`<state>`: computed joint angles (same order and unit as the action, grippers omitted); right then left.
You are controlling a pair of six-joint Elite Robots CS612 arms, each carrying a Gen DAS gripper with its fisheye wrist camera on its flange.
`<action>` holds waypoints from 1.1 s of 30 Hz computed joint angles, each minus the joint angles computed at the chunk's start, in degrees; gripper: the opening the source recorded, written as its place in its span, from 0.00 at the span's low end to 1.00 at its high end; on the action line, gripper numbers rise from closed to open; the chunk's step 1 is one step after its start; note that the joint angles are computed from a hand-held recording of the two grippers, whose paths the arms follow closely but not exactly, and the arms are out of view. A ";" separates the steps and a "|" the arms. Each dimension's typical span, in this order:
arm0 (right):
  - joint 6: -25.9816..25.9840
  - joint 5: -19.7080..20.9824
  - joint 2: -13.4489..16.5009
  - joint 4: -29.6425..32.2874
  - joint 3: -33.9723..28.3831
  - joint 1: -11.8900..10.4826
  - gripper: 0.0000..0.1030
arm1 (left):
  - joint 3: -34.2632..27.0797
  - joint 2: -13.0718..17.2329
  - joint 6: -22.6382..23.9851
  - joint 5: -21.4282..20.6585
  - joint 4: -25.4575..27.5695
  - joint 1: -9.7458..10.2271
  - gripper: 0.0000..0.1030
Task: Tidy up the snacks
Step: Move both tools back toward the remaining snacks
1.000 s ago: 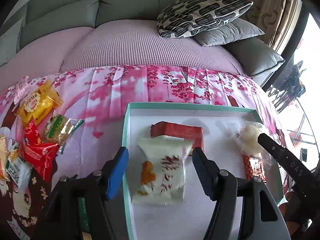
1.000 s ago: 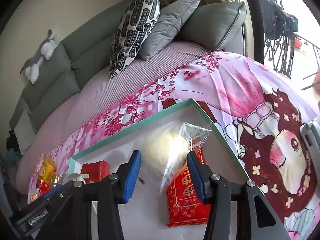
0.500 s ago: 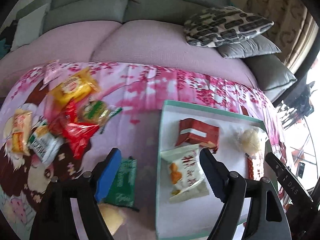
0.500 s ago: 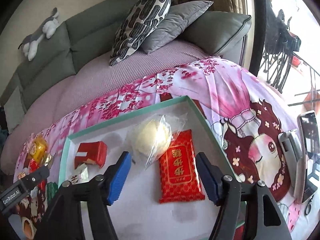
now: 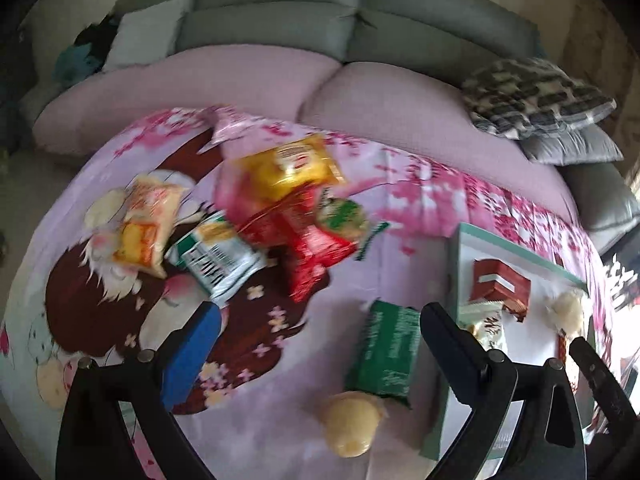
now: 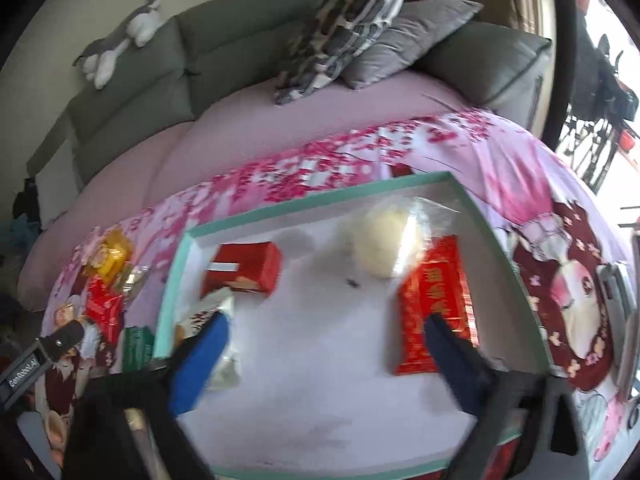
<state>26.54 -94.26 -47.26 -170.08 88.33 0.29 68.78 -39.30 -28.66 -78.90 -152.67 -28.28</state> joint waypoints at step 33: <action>-8.36 12.43 3.77 -2.45 -5.94 3.85 1.00 | 3.34 -1.85 -9.92 -2.14 0.95 3.67 0.97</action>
